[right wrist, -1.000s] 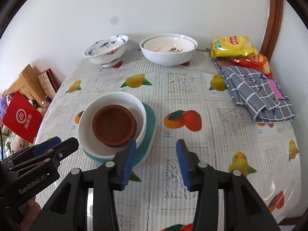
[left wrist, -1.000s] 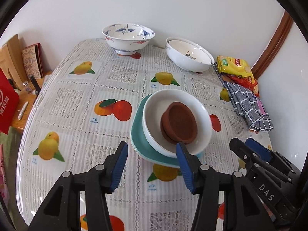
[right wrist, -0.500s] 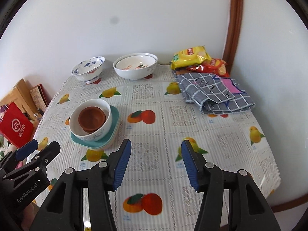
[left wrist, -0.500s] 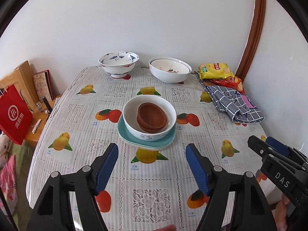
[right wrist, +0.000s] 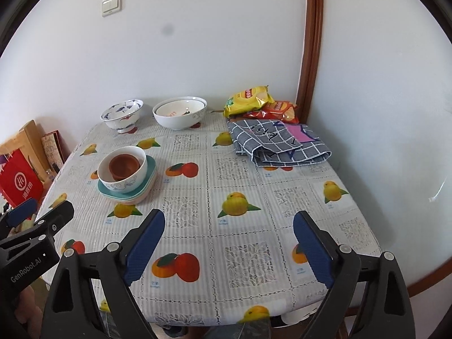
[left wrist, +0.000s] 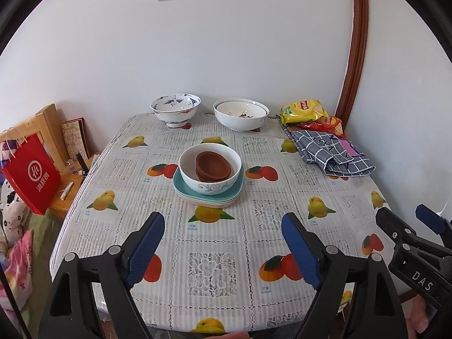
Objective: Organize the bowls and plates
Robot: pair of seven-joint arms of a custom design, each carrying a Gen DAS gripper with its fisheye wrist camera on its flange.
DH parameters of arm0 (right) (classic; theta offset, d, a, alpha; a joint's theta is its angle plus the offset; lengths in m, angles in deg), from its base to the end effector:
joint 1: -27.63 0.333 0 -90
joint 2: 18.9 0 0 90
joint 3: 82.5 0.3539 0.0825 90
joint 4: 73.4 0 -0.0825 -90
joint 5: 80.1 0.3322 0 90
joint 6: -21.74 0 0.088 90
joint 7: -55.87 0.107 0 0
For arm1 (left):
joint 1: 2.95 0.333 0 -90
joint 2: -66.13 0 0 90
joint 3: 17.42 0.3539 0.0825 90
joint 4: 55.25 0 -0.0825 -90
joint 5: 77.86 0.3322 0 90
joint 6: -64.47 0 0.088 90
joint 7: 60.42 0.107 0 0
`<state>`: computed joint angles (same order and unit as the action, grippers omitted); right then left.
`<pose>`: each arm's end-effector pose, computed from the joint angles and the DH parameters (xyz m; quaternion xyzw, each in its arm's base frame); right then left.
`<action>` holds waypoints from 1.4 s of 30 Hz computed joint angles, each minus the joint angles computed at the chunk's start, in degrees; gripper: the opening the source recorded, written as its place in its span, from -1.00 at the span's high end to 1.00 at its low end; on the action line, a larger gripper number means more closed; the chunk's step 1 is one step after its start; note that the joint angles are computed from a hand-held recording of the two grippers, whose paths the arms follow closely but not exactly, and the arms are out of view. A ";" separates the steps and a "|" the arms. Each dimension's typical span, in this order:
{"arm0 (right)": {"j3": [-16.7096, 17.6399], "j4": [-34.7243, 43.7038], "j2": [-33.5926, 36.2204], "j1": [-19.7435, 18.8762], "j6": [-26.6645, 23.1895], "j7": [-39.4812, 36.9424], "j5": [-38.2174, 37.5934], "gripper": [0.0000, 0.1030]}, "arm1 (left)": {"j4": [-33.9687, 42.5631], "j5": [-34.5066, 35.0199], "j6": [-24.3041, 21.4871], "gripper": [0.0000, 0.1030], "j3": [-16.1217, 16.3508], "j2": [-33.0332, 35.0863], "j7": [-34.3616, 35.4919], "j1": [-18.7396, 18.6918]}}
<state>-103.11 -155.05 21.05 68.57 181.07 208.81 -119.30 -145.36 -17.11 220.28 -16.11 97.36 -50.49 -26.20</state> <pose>0.6538 0.3579 0.4234 -0.6353 0.6427 -0.3226 0.2817 0.6398 -0.2958 0.4359 -0.6849 0.5928 -0.2881 0.3106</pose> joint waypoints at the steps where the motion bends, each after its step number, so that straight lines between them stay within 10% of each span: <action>1: -0.35 -0.81 -0.50 0.33 0.29 0.41 -0.36 -0.78 | -0.16 0.09 -0.15 -0.63 0.03 -0.17 -0.16 -0.18; 42: 1.55 -4.55 -4.18 -0.06 0.57 8.77 -10.86 -0.78 | -2.82 2.76 -1.68 -0.63 -1.32 -2.42 -2.51 0.30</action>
<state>-101.56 -159.60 16.87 68.51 181.64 217.58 -130.15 -148.19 -14.35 218.60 -17.42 94.94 -53.00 -25.90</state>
